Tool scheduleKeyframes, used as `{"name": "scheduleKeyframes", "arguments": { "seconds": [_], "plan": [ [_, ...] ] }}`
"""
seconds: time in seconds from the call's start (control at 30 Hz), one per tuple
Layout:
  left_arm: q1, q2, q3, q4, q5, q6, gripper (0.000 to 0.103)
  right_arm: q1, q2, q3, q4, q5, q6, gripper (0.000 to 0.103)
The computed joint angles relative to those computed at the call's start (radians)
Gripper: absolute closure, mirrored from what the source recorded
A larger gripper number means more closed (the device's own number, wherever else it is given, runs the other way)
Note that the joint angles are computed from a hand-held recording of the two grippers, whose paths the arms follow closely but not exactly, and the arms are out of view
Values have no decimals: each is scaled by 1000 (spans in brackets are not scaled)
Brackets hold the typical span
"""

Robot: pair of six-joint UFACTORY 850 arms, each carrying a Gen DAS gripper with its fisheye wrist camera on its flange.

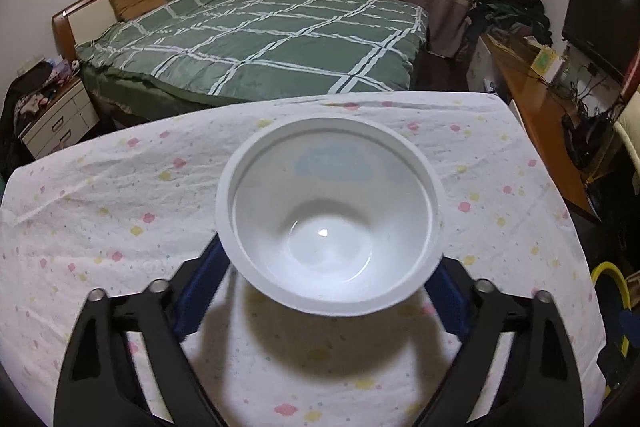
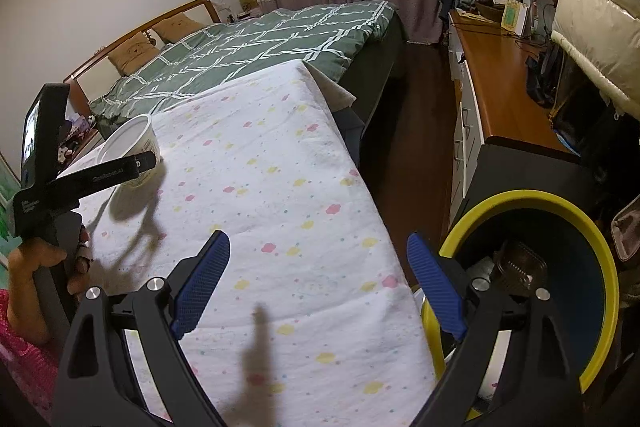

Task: Collect trash
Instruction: 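Carry the white bowl with the left tool into the yellow bin and release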

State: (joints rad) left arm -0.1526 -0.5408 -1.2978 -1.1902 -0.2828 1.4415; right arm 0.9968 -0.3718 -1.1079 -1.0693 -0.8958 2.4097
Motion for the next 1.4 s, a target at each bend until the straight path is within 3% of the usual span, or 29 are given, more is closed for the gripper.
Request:
{"name": "scheduleKeyframes", "arguments": {
  "seconds": [0.07,0.2,0.37,0.5,0.73,0.93,1.13,1.4],
  "plan": [
    [3,-11,-16,23,-20,-38,27,0,-1,-2,0,1,5,17],
    [14,-17,-23,-23,-35,-11,28,-1,5,9,-8,3,16,17],
    [13,44,61,-332,-2,337,28,1,13,20,-16,5,38,17],
    [15,122,151,-429,-22,492,28,4,16,24,-21,-2,44,17],
    [22,288,316,-368,-105,478,28,21,22,25,68,-81,-4,17],
    [-5,439,454,-315,-169,474,28,143,92,100,105,-220,91,17],
    [-123,553,558,-265,-193,426,28,336,176,185,211,-394,233,17],
    [-361,580,615,-235,-111,354,28,499,246,216,357,-610,297,13]
  ]
}}
